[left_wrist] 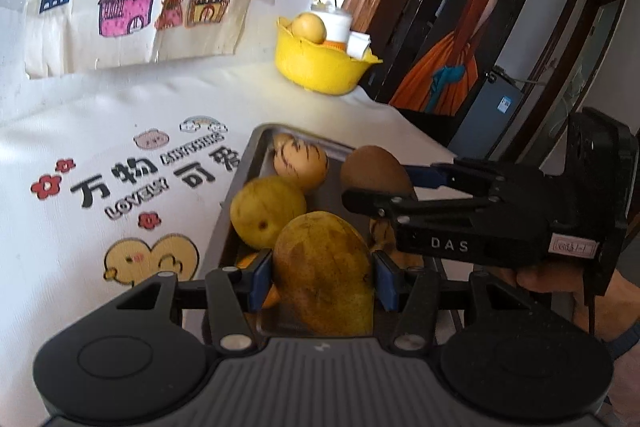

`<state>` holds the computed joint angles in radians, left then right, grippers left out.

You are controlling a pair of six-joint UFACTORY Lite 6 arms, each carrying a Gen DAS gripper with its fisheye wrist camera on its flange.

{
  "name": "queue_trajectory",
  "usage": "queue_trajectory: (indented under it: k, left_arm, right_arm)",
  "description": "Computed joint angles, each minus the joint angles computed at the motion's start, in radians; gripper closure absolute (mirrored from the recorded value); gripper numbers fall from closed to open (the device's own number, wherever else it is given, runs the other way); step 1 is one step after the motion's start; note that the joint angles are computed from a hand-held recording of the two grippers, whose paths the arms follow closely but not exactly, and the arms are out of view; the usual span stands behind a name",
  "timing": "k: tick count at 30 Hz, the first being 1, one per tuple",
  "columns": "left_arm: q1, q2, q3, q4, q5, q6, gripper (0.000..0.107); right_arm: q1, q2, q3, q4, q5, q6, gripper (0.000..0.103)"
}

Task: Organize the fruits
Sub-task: 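Carry the brown pear and kiwi over the metal tray with both tools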

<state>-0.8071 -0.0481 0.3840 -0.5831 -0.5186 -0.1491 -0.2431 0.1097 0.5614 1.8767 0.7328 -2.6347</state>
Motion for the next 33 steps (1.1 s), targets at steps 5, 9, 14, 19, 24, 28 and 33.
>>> queue_trajectory:
  k: [5,9,14,19,24,28,33]
  left_arm:
    - [-0.045,0.029,-0.002,-0.05,-0.019,0.029,0.05]
    - [-0.072,0.042,0.007,-0.067,-0.024,0.036,0.05]
    - [-0.089,0.059,0.021,-0.08,-0.022,0.079,0.05]
    - [-0.093,0.066,0.035,-0.092,0.0,0.16,0.05]
    - [-0.083,0.059,0.046,-0.077,0.045,0.227,0.05]
    - [-0.074,0.061,0.067,-0.081,0.086,0.273,0.05]
    - [-0.007,0.06,0.118,0.016,0.211,0.247,0.05]
  right_arm:
    - [0.006,0.023,0.006,0.002,-0.013,-0.012,0.047]
    - [0.009,0.035,0.013,0.0,-0.016,-0.018,0.047]
    - [0.023,0.036,0.029,-0.024,-0.042,0.002,0.047]
    - [0.036,0.048,0.078,-0.114,-0.08,0.096,0.046]
    - [0.063,0.059,0.11,-0.16,-0.121,0.156,0.046]
    - [0.103,0.064,0.131,-0.188,-0.178,0.207,0.046]
    - [0.171,0.097,0.216,-0.385,-0.282,0.487,0.046]
